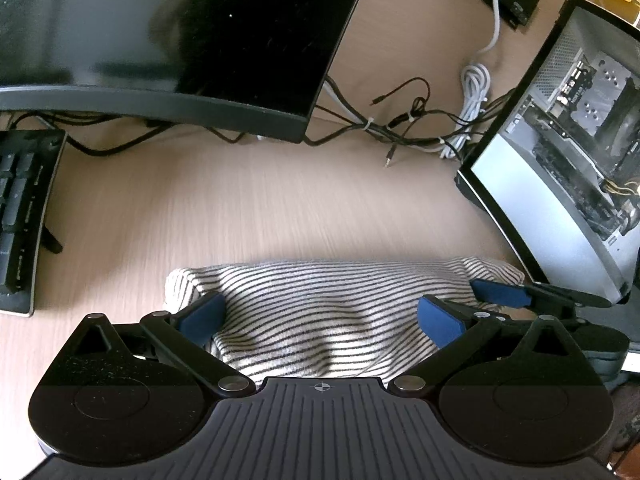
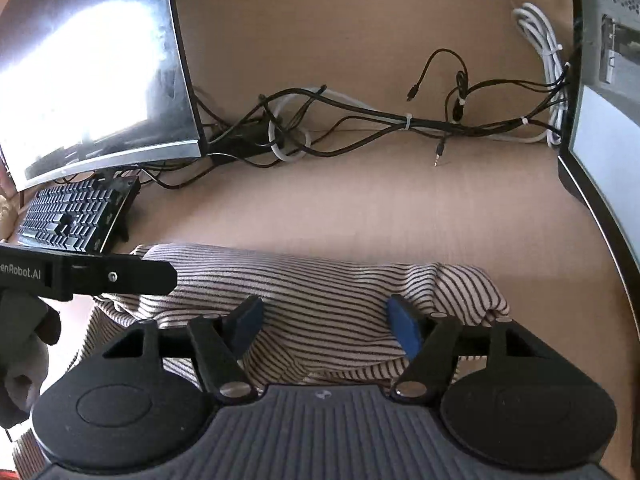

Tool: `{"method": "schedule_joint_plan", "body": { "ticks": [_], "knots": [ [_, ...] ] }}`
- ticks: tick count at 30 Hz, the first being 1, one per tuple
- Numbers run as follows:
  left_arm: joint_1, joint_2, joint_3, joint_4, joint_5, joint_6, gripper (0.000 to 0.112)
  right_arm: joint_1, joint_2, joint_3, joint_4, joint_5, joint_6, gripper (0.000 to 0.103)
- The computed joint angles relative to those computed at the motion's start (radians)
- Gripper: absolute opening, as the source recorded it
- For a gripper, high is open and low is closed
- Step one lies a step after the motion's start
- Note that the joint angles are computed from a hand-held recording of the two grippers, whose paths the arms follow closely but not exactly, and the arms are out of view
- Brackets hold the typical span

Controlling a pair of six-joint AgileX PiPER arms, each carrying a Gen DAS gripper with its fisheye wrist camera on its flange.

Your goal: Fold clothes

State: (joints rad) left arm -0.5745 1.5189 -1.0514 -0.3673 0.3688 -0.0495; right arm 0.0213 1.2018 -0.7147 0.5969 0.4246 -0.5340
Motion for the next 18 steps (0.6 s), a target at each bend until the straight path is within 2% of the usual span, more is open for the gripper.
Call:
{"method": "schedule_joint_plan", "body": {
  "ticks": [3,8,11,16,18],
  "knots": [
    [0.002,0.005,-0.003,-0.011,-0.003,0.019,0.103,0.039,0.029,0.017,0.035,-0.066,-0.028,0.070],
    [0.003,0.018,-0.015,-0.010,-0.005,0.031,0.103,-0.028,0.050,0.025,0.202,-0.053,-0.263,0.071],
    [0.005,0.026,-0.024,-0.009,-0.004,0.040,0.103,-0.007,0.118,-0.008,0.262,-0.087,-0.323,0.073],
    [0.024,0.029,-0.026,-0.082,0.013,0.133,0.103,-0.068,0.125,-0.024,0.312,-0.022,-0.421,0.073],
    [0.040,0.024,-0.018,-0.137,0.021,0.197,0.103,-0.057,0.158,-0.035,0.347,-0.032,-0.461,0.073]
  ]
}}
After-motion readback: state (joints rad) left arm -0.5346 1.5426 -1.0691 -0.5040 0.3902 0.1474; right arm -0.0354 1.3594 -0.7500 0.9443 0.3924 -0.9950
